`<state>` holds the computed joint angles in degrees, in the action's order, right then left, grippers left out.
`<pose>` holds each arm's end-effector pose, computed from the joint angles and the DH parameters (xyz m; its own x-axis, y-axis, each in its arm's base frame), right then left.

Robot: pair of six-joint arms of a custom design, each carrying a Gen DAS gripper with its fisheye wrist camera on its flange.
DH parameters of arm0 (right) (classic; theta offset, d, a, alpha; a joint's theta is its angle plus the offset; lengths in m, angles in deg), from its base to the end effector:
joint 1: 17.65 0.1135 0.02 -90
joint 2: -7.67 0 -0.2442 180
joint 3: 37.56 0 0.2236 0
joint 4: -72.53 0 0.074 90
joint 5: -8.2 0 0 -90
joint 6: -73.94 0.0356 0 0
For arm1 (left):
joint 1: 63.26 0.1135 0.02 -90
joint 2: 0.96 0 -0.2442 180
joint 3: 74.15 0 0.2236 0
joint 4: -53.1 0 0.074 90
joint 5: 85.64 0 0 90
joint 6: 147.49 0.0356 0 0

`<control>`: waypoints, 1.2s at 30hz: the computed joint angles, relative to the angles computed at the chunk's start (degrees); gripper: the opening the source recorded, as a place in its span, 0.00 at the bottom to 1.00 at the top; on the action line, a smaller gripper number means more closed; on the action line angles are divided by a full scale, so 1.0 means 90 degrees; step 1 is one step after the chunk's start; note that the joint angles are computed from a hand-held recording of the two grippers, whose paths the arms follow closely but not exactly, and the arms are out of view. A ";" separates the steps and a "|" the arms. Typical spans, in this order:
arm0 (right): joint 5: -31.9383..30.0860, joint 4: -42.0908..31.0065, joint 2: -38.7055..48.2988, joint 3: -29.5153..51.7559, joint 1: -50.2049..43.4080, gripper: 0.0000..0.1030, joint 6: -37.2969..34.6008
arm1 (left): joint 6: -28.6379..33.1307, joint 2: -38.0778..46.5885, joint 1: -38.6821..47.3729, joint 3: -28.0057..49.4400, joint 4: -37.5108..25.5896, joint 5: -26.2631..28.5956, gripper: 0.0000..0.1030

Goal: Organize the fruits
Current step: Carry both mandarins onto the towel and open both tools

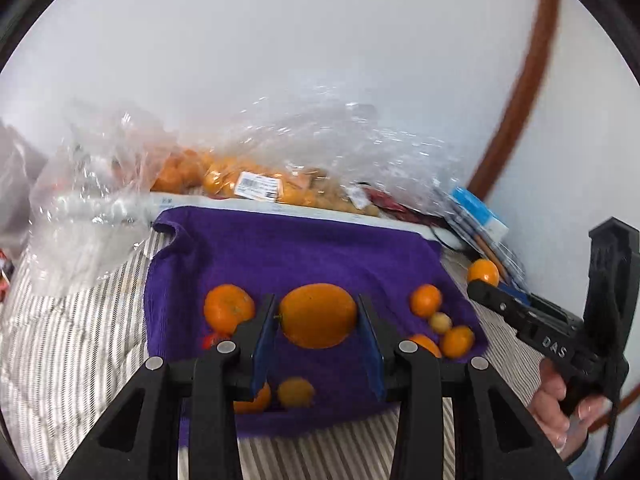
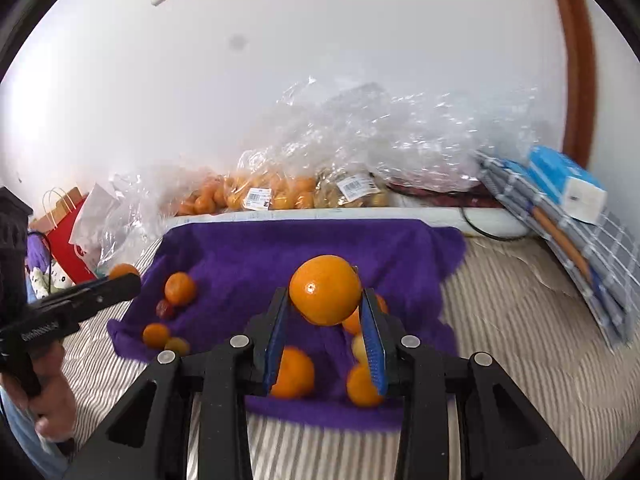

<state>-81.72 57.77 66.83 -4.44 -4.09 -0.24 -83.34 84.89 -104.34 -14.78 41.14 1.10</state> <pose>0.1737 0.0418 0.1534 -0.6748 0.1177 -0.7286 -0.0514 0.9773 0.2055 0.2186 -0.1879 0.1893 -0.6931 0.0267 -0.7203 0.3559 0.8817 -0.3097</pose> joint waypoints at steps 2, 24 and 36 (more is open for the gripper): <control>-0.0113 0.0601 0.0739 0.0024 -0.0116 0.34 -0.0050 | -0.0044 0.0328 0.0100 -0.0108 0.0475 -0.0014 0.36; -0.0454 0.1978 0.2397 -0.0255 0.0015 0.34 -0.0128 | 0.0136 0.1417 -0.0022 -0.0091 0.0963 -0.0147 0.36; -0.0020 0.1860 0.2033 -0.0406 0.0172 0.40 -0.0125 | 0.0212 0.1353 -0.0059 -0.0117 0.0957 -0.0286 0.37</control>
<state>-81.90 74.51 85.13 -8.09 -2.54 -1.37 -81.43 97.07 -104.87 -15.83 49.75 -1.47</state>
